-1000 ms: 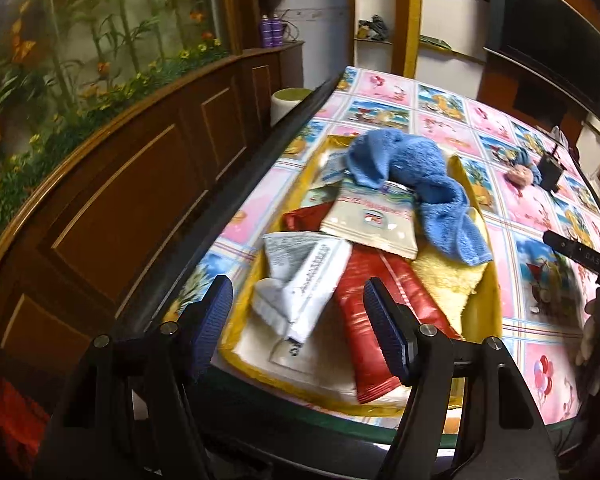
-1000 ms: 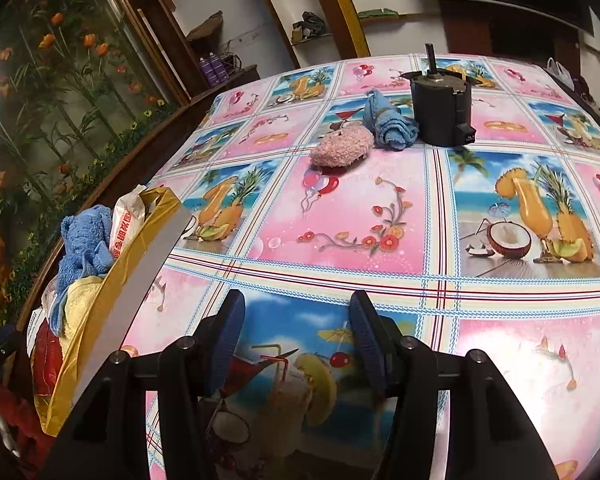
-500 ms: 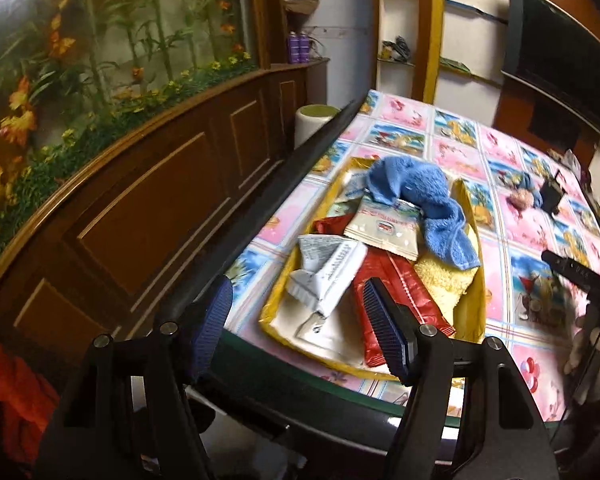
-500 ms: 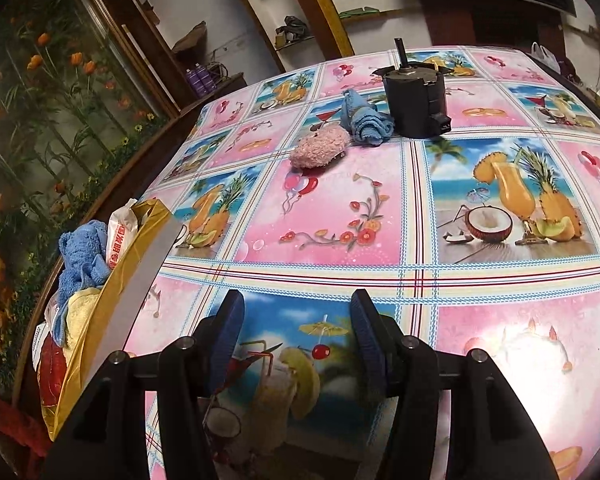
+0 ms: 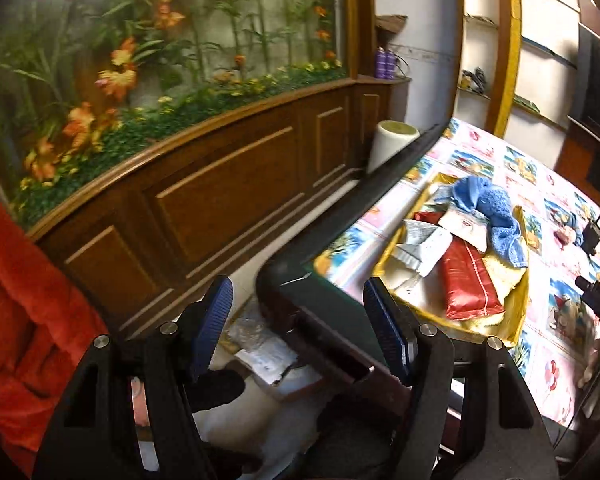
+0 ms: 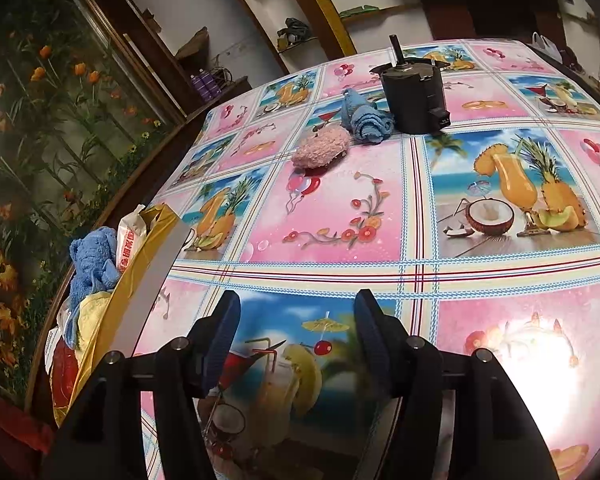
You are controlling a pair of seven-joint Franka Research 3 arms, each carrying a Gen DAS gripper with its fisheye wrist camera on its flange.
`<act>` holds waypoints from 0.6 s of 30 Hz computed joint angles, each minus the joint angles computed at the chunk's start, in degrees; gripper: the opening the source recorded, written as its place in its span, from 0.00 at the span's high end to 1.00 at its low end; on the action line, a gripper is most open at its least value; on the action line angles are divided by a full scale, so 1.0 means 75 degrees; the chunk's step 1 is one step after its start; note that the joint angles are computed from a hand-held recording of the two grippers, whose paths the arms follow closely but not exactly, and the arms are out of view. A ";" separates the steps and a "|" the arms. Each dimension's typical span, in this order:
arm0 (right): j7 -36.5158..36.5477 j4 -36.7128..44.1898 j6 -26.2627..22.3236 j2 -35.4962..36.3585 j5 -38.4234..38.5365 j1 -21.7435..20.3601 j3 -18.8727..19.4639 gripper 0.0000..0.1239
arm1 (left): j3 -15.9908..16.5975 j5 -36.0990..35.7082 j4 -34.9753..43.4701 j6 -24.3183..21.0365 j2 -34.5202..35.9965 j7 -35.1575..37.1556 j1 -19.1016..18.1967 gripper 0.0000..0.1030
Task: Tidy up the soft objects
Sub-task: 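Move both tools from the box toward the pink bear and blue plush toy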
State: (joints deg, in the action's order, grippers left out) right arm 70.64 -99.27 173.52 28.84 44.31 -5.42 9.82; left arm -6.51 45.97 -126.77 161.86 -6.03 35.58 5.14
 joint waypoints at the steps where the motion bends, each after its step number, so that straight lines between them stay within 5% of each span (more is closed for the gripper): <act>1: 0.0008 -0.0011 -0.0001 -0.0006 -0.0027 0.0014 -0.0021 0.52 | 0.0010 0.0106 -0.0120 0.0026 -0.0117 -0.0122 0.0038 0.33; 9: -0.0248 -0.0001 -0.0034 -0.0007 0.0167 -0.0186 0.0222 0.48 | -0.0012 -0.0086 -0.0678 0.0342 -0.0525 0.0203 0.0165 0.33; 12: -0.0791 0.0085 -0.0021 0.0052 0.0643 -0.0507 0.0652 0.39 | -0.0036 -0.0291 -0.0619 0.0585 -0.0372 0.0535 0.0103 0.33; 15: -0.1295 0.0149 0.0046 0.0087 0.1297 -0.0698 0.0953 0.33 | 0.0026 -0.1111 -0.0364 0.0914 -0.0006 0.1641 -0.0240 0.33; 18: -0.2623 0.0357 -0.0175 0.0216 0.2902 -0.1562 0.1884 0.28 | 0.0049 -0.2959 0.0126 0.1222 0.0602 0.3797 -0.0796 0.33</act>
State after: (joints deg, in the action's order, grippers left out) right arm 50.97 -96.59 172.21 30.46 66.08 -17.13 23.95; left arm -6.14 23.78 -125.83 171.03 -1.52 64.06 -0.82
